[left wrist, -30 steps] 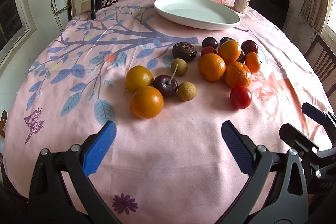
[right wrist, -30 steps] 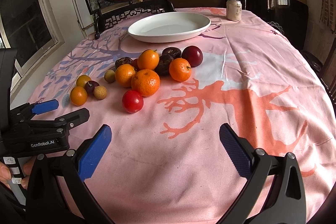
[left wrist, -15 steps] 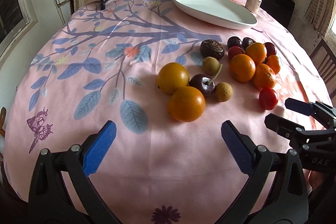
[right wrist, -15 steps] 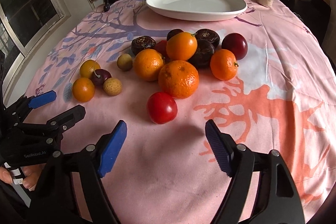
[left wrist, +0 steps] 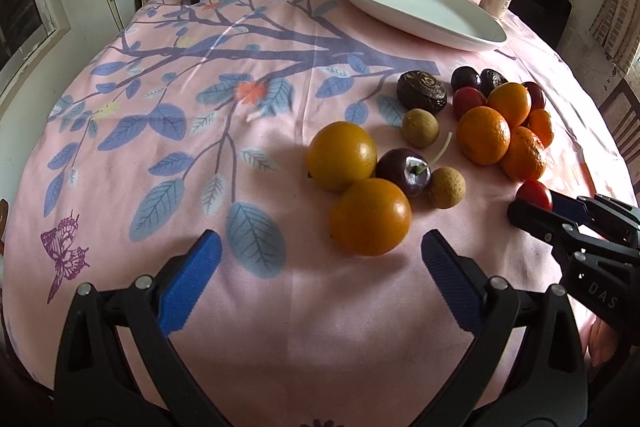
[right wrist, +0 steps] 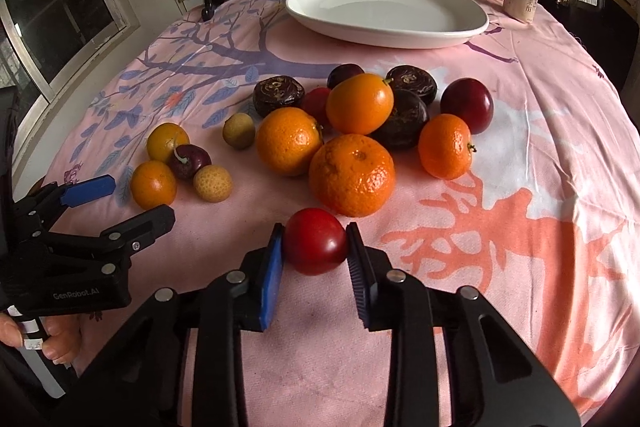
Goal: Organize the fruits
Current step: 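Grasp the red tomato with the right tool while the left tool grasps an orange, then carry both fruits onto the white plate and open both tools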
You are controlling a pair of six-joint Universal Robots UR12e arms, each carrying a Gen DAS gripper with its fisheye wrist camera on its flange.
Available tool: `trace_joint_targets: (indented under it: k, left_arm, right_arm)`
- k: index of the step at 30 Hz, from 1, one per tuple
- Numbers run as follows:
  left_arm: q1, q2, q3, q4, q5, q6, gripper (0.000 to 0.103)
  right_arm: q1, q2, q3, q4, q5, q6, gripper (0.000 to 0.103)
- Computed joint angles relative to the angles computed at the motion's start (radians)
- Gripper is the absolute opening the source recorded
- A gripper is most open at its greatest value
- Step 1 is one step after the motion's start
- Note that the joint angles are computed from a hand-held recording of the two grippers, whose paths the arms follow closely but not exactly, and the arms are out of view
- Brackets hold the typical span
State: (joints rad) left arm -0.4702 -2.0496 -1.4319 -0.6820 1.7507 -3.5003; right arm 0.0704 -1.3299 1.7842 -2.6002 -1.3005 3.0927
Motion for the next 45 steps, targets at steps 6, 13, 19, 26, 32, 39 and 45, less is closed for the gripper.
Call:
trace_joint_targets:
  k: [6, 13, 19, 26, 32, 39, 45]
  left_arm:
    - [-0.010, -0.018, 0.027, -0.009, 0.024, 0.009, 0.093]
    - [-0.025, -0.036, 0.060, -0.022, 0.051, 0.078, 0.037]
    - [-0.005, -0.011, 0.050, -0.034, -0.098, 0.109, 0.037]
    - [-0.004, -0.050, 0.176, 0.026, -0.112, 0.149, 0.037]
    - [-0.003, -0.240, 0.506, -0.107, -0.019, 0.096, 0.037]
    - [0.013, -0.444, 0.840, -0.390, -0.031, 0.004, 0.037]
    - [0.013, -0.495, 0.906, -0.429, -0.038, -0.009, 0.037]
  right_arm:
    - [-0.028, -0.022, 0.034, -0.018, 0.067, -0.004, 0.032]
    - [-0.055, -0.043, 0.060, -0.039, 0.103, -0.012, 0.031]
    - [-0.087, -0.066, 0.068, -0.071, 0.165, -0.022, 0.032]
    - [-0.112, -0.063, 0.026, -0.270, 0.218, -0.011, 0.032]
    - [-0.075, 0.055, -0.115, -0.326, 0.079, 0.043, 0.031]
    - [-0.053, 0.180, -0.251, -0.176, -0.026, 0.082, 0.031]
    - [-0.071, 0.221, -0.267, -0.179, 0.028, 0.145, 0.032]
